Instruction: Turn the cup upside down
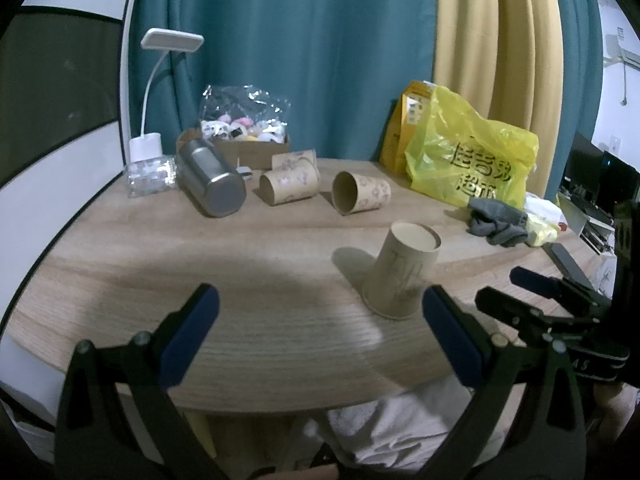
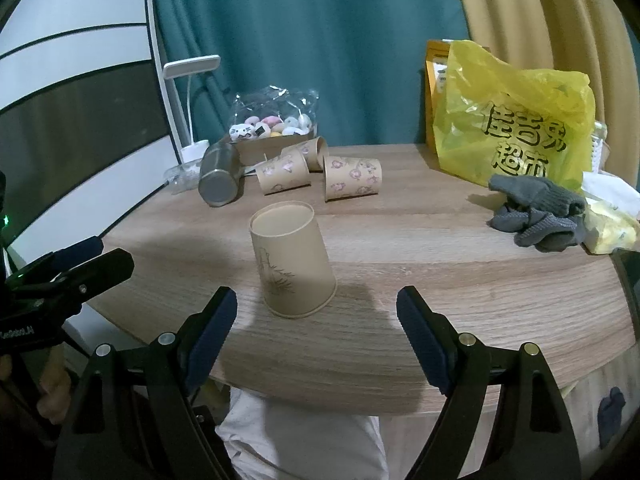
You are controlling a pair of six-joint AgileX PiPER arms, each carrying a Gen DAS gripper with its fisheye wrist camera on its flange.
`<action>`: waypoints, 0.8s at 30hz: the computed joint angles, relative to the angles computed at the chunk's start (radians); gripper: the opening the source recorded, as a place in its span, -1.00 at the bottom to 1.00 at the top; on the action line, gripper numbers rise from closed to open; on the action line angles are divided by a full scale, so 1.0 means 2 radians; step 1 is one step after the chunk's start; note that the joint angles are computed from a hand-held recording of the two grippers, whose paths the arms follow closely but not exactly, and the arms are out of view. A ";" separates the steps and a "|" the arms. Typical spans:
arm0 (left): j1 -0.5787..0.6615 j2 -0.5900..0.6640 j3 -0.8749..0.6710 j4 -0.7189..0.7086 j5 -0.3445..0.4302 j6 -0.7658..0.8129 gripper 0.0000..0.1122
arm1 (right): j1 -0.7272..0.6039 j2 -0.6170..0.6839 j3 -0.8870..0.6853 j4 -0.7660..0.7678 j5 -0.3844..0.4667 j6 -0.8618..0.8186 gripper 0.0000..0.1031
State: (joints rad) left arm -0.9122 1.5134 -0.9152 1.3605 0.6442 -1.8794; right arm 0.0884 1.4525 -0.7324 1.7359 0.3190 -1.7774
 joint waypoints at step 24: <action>-0.001 0.001 0.001 0.000 0.000 -0.003 0.83 | 0.001 -0.001 0.002 -0.001 0.000 0.002 0.64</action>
State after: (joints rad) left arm -0.9150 1.5154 -0.9135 1.3615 0.6441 -1.8858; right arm 0.0909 1.4510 -0.7288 1.7334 0.3185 -1.7732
